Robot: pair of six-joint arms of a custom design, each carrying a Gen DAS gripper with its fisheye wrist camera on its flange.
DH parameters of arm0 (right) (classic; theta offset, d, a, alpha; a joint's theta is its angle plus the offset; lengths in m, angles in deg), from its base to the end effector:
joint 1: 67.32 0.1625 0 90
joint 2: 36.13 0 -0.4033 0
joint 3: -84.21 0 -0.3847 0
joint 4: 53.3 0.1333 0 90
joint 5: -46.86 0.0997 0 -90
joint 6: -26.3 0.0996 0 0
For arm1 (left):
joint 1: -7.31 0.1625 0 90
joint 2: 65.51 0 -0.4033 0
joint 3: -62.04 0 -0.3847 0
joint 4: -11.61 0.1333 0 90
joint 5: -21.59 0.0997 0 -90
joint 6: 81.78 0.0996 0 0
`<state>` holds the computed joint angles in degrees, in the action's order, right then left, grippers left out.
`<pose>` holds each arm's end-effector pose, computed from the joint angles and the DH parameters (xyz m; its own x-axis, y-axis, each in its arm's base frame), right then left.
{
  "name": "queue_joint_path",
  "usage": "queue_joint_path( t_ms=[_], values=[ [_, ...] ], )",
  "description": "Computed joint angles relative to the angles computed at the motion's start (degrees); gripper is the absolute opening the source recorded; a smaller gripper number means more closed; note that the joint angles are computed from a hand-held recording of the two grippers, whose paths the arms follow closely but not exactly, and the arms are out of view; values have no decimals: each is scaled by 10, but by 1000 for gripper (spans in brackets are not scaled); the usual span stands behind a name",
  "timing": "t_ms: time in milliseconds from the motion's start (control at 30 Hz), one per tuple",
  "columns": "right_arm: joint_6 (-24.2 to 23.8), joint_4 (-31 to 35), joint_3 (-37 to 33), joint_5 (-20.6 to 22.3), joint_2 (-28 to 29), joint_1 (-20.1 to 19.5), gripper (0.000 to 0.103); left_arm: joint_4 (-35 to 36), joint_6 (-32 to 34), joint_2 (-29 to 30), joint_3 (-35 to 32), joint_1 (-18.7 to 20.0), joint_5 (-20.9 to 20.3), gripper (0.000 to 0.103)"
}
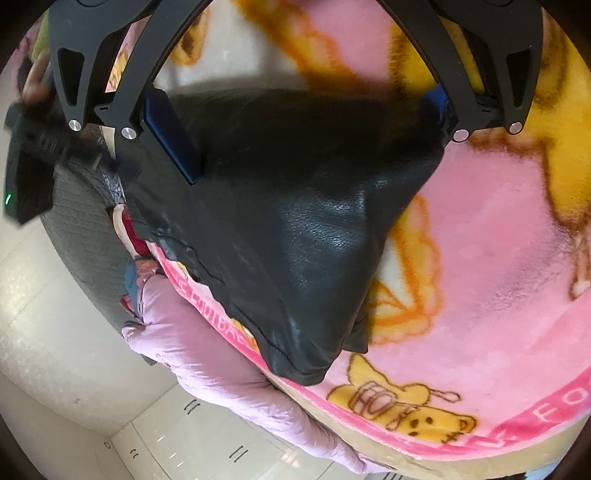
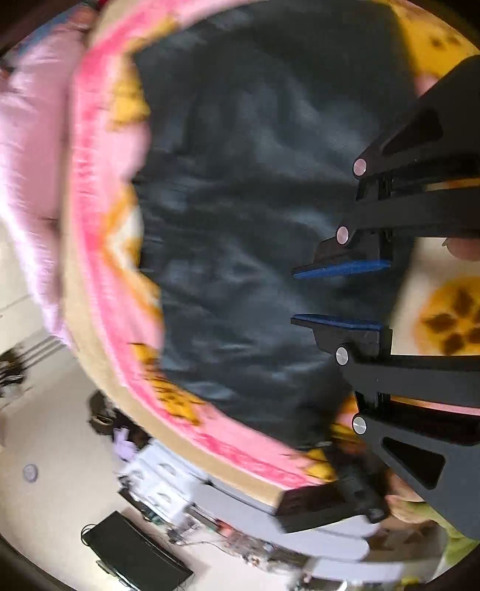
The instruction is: Fold large clothes
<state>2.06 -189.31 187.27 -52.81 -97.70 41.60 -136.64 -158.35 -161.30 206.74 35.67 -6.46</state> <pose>0.3007 -0.5178 0.1723 -0.7215 -0.6672 0.1850 -0.6794 0.7338 -0.0031 -0.1749 -0.3458 0.2438 -0.9257 -0.3756 -0.0444 -0.1382 0.4452 -0.8847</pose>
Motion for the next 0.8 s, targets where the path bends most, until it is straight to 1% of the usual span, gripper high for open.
queue_joint_path(
  t_ms=[33,67,100,133,167,200,233,267,300,367,400,433,467,500,533,567,633,667,700,800],
  values=[
    [17,5,7,-10,6,-9,17,-15,7,2,1,3,-2,95],
    [20,-13,17,-17,10,-14,14,-30,19,5,1,6,-5,94],
    [21,-29,28,-20,12,-19,14,-51,34,10,2,9,-7,93],
    [20,-47,37,-18,14,-24,14,-82,53,19,4,10,-6,93],
    [10,-66,46,-19,15,-24,14,-92,58,26,3,9,0,93],
    [0,-72,47,-24,16,-21,14,-97,62,30,2,7,6,92],
    [-5,-73,47,-27,14,-18,14,-102,62,32,4,5,14,88],
    [-3,-74,49,-18,10,-20,14,-99,55,32,6,-1,28,77],
    [-3,-71,50,-7,5,-23,14,-97,53,29,8,-5,36,74],
    [7,-63,54,33,-19,-34,15,-112,70,26,12,-12,44,66],
    [3,-68,60,39,-34,-34,17,-109,73,25,12,-16,50,64],
    [-5,-83,68,34,-44,-31,17,-105,73,26,10,-19,54,63],
    [-12,-111,76,14,-50,-26,18,-93,69,26,7,-21,58,61],
    [-8,-116,76,1,-46,-26,18,-82,66,28,3,-23,64,60],
    [0,-100,68,-9,-36,-30,18,-80,68,30,3,-26,68,58],
    [5,-104,67,-28,-17,-36,18,-79,76,33,0,-28,72,54],
    [5,-132,75,-26,-7,-44,18,-57,88,40,-13,-33,81,49],
    [5,-130,74,-26,-9,-43,18,-34,87,42,-21,-38,90,48],
    [5,-123,71,-27,-11,-40,18,-27,89,44,-25,-41,94,47],
    [19,-103,68,-1,-20,-52,18,4,86,42,-41,-47,95,43]
  ],
)
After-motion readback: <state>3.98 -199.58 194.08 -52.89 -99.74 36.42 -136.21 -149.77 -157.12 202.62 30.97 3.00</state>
